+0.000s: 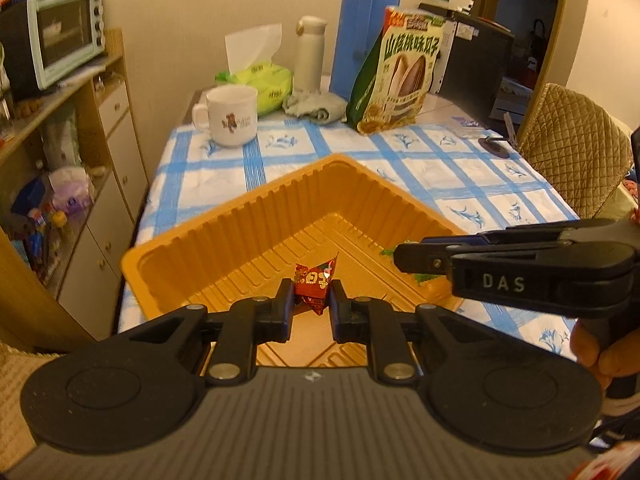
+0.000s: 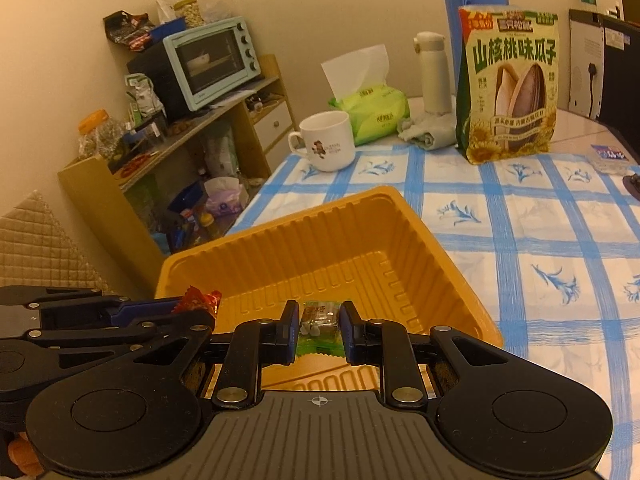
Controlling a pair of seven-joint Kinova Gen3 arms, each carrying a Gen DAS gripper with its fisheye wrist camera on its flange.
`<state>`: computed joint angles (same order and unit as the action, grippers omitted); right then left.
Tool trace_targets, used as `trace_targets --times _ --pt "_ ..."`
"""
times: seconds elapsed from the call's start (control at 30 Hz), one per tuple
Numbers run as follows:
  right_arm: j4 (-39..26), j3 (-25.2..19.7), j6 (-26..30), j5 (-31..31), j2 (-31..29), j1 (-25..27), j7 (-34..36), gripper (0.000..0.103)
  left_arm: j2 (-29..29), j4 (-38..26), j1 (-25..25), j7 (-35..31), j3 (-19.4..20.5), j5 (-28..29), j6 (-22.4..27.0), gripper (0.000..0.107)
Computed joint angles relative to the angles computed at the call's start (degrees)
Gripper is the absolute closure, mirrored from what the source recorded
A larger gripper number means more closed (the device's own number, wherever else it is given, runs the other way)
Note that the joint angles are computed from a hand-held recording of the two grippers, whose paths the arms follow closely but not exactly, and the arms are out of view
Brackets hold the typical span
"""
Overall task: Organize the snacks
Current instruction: 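Carry both held candies over the orange basket, then open the left gripper to drop the red candy while the right gripper drops the green candy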
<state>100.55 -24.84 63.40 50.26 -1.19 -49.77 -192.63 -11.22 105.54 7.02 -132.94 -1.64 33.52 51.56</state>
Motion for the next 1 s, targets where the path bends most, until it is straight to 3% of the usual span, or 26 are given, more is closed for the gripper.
trace_targets --times 0.37,0.53,1.0 --pt "1.34 1.81 -2.93 -0.9 0.91 1.55 -0.25 0.081 4.11 -0.41 0.07 2.1 2.43 -1.75 -2.05 0.09" --pt "1.22 2.08 -3.0 -0.76 1.15 1.57 -0.42 0.08 4.08 -0.45 -0.57 0.61 1.81 -1.14 -1.08 0.08" --pt "-0.16 3.65 -4.34 -1.19 3.42 1.15 1.75 0.08 3.45 -1.48 -3.29 -0.27 0.34 -2.33 2.27 0.078"
